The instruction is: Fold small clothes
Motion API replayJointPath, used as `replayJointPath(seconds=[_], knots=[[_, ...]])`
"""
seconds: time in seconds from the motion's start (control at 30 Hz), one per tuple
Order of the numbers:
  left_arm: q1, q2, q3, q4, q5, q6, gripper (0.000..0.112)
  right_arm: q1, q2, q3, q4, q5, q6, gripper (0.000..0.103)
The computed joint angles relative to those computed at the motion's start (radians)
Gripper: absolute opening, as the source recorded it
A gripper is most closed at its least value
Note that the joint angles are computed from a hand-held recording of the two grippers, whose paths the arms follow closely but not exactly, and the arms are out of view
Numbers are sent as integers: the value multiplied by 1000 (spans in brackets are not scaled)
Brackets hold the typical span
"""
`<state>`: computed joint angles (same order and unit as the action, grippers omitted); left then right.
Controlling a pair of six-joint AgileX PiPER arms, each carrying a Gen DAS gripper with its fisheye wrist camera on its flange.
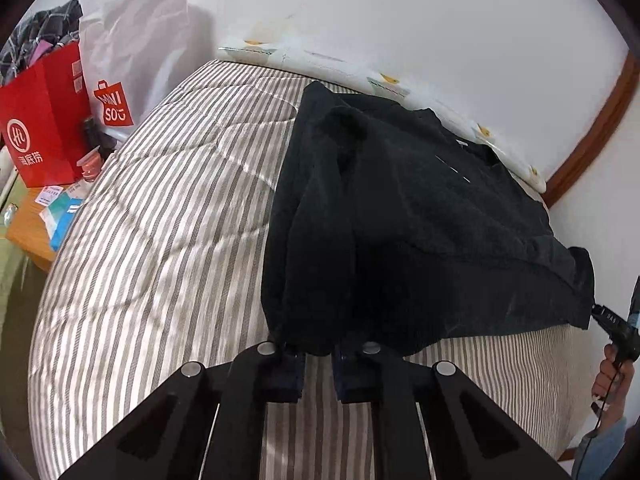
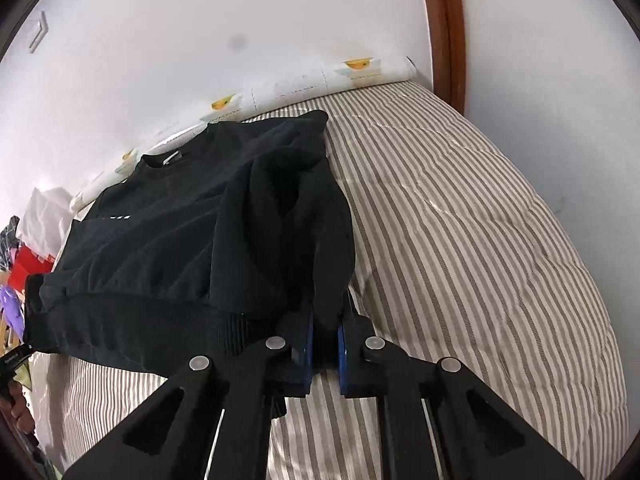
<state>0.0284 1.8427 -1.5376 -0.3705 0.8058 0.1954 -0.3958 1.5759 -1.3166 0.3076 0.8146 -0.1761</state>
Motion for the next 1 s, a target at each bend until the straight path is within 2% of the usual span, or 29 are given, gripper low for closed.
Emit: replayJointPath(seconds=[0.2,0.4,0.6,0.7,0.77,0.8,0.93,1.0], knots=[[-3,-124,172,-10,-33,42,10,-67,-127,119,46,31,-87,9],[-4,-204,270,-39,-39,85,10,-147,-255,230,59,65,-153,9],[-9,-225,290,-10,-15,63,12,-160,-355,267,-42,76,-58,11],[3,-241,308,-15,-5,71,15,-201,-431,265,-20,112,-73,20],[7,-259,331,-21,-9,76,19,-215,-489,270,10,133,-106,35],[12,-265,341,-30,-6,86,20,-206,-507,269,6,142,-113,36],[29,-301,391,-89,10,151,21,-66,-570,291,-62,169,-60,34],[29,-326,419,-101,14,176,21,63,-582,324,-155,169,32,14]])
